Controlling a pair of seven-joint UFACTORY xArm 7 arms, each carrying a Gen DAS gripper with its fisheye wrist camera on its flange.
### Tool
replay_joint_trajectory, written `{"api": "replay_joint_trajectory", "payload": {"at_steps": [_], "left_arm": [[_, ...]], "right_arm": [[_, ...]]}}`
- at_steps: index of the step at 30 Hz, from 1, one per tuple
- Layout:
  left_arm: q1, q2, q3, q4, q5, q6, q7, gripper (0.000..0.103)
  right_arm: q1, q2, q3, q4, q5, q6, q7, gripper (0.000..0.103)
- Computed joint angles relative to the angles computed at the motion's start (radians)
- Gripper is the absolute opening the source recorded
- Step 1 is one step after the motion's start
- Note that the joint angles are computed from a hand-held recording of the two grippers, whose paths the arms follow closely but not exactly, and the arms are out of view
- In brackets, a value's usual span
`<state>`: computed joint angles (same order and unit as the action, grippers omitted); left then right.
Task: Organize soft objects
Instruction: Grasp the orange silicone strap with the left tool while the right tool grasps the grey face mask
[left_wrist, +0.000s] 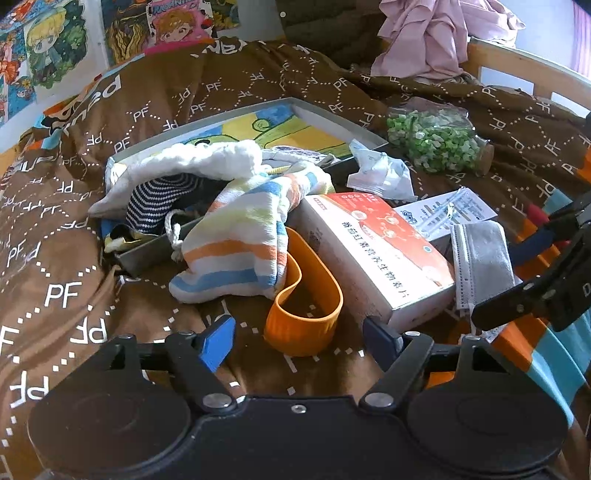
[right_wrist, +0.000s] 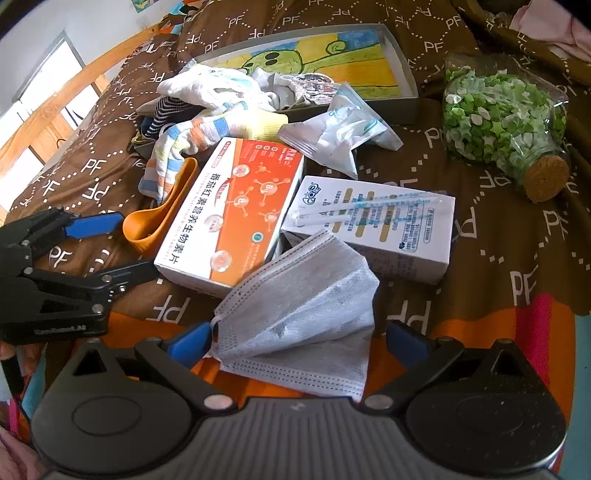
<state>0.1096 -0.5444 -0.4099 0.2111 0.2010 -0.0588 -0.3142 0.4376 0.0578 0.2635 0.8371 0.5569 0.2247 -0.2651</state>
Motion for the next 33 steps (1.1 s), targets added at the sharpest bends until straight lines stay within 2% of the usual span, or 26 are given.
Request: {"api": "replay_joint_trajectory", "payload": {"at_steps": [7,11,13,17,24,29,33], "left_arm": [[0.11,0.024,-0.115,0.007,-0.018,-0.059,-0.057,0.062],[0.157,0.046,-0.161,0.011,-0.039,-0.103,-0.061,0.056],[0.174,0.054,-0.183,0.011,-0.052,-0.122,-0.047,0.05],[0.204,0.047,-0.235,0.003,-0.087,-0.147,-0.022,0.043],[0.197,0.046,-0.241,0.002,-0.134,-0.137,-0.012,0.029],[0.165,0.027,-0.223,0.008,-0.129,-0.086,-0.038,0.023],[0.154,-0.014,-0.231,0.014,-0.101,-0.018,-0.098,0.02]], "right_arm": [[-0.007,0.017,0.016,0.019,0.105,-0.016,-0.066,0.095],[-0.003,0.028,0.011,0.026,0.062,-0.015,-0.016,0.088],[-0.006,0.03,0.014,0.025,0.059,-0.024,-0.007,0.088],[-0.023,0.026,0.035,0.027,0.16,-0.034,-0.069,0.083],[-0.031,0.033,0.031,0.045,0.262,-0.003,-0.128,0.077],[-0.021,0.031,0.023,0.043,0.241,-0.005,-0.119,0.071],[-0.015,0.024,0.018,0.035,0.195,-0.012,-0.087,0.067]]}}
